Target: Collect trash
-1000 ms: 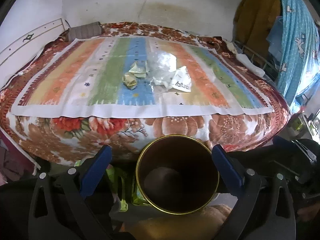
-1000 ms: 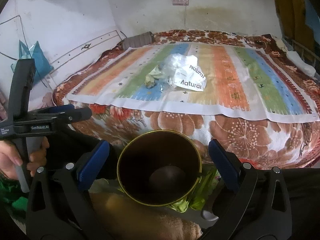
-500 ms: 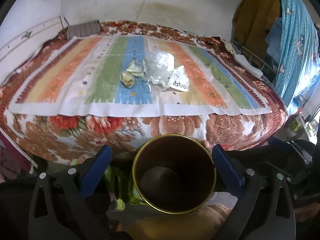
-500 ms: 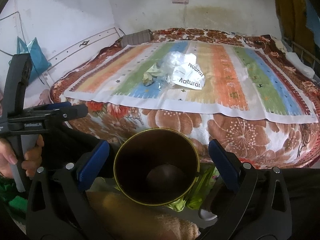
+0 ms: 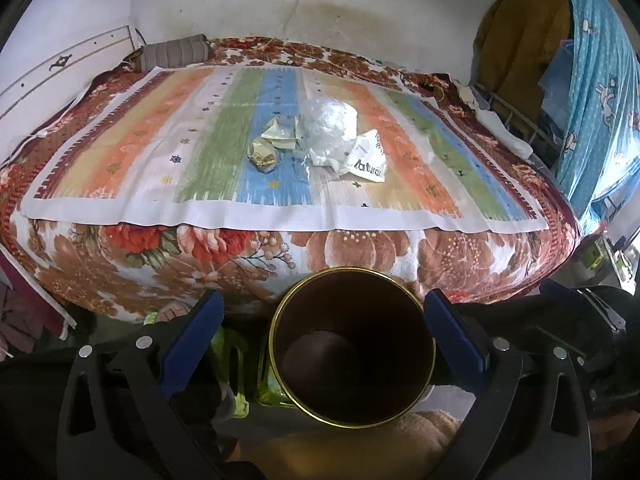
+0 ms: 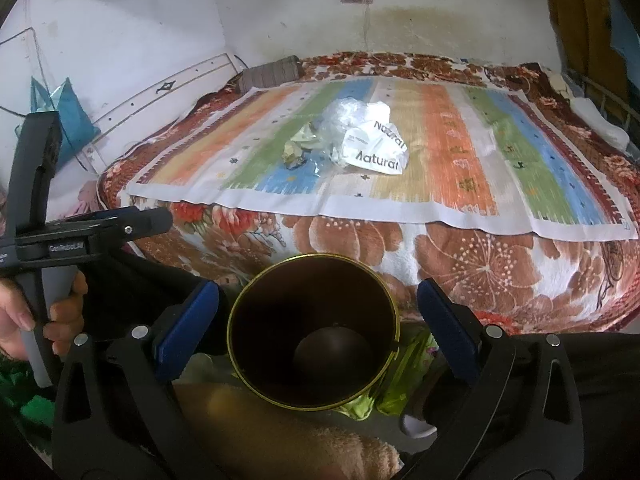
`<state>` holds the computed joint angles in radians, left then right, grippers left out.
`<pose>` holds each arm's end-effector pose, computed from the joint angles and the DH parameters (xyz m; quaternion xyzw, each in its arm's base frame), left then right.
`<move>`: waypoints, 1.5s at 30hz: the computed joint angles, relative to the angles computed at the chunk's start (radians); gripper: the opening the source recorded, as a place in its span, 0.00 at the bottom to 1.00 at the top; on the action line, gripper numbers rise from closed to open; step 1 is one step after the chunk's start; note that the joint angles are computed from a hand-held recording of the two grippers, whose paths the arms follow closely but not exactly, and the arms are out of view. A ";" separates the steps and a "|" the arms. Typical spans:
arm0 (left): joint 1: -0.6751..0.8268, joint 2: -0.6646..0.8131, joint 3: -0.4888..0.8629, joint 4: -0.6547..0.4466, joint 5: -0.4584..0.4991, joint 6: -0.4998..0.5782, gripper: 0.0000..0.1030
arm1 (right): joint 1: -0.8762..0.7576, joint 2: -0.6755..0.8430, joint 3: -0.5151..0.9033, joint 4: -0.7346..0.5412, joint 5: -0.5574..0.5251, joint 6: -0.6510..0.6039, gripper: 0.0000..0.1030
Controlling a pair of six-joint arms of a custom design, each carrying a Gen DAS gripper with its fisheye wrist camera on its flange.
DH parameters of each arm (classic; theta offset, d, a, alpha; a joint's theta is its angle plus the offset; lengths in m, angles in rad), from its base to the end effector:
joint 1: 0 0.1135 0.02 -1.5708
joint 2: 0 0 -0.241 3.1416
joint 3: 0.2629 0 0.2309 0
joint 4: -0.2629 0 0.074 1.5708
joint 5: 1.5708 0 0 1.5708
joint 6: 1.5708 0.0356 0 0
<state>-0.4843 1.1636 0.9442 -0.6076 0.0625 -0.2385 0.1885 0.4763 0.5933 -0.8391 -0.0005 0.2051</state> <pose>0.2020 -0.1088 0.2642 0.1254 0.9228 -0.1557 0.3295 0.1007 0.0192 0.2372 0.0075 0.9113 0.0807 0.4037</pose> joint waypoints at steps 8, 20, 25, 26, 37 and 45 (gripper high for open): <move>-0.014 0.033 0.017 0.001 -0.019 0.039 0.94 | -0.121 0.079 0.017 0.037 -0.160 -0.057 0.92; 0.011 0.141 0.144 -0.003 -0.051 0.075 0.94 | -0.260 0.243 0.128 0.097 -0.249 -0.151 0.92; 0.018 0.196 0.198 -0.020 -0.071 0.095 0.94 | -0.293 0.393 0.216 0.134 -0.228 -0.191 0.92; 0.017 0.203 0.206 -0.021 -0.081 0.103 0.94 | -0.292 0.408 0.227 0.138 -0.221 -0.193 0.92; 0.067 0.380 0.407 -0.102 -0.063 0.139 0.94 | -0.284 0.650 0.407 0.189 -0.168 -0.208 0.92; 0.049 0.478 0.528 -0.121 -0.108 0.217 0.94 | -0.296 0.827 0.549 0.197 -0.170 -0.187 0.92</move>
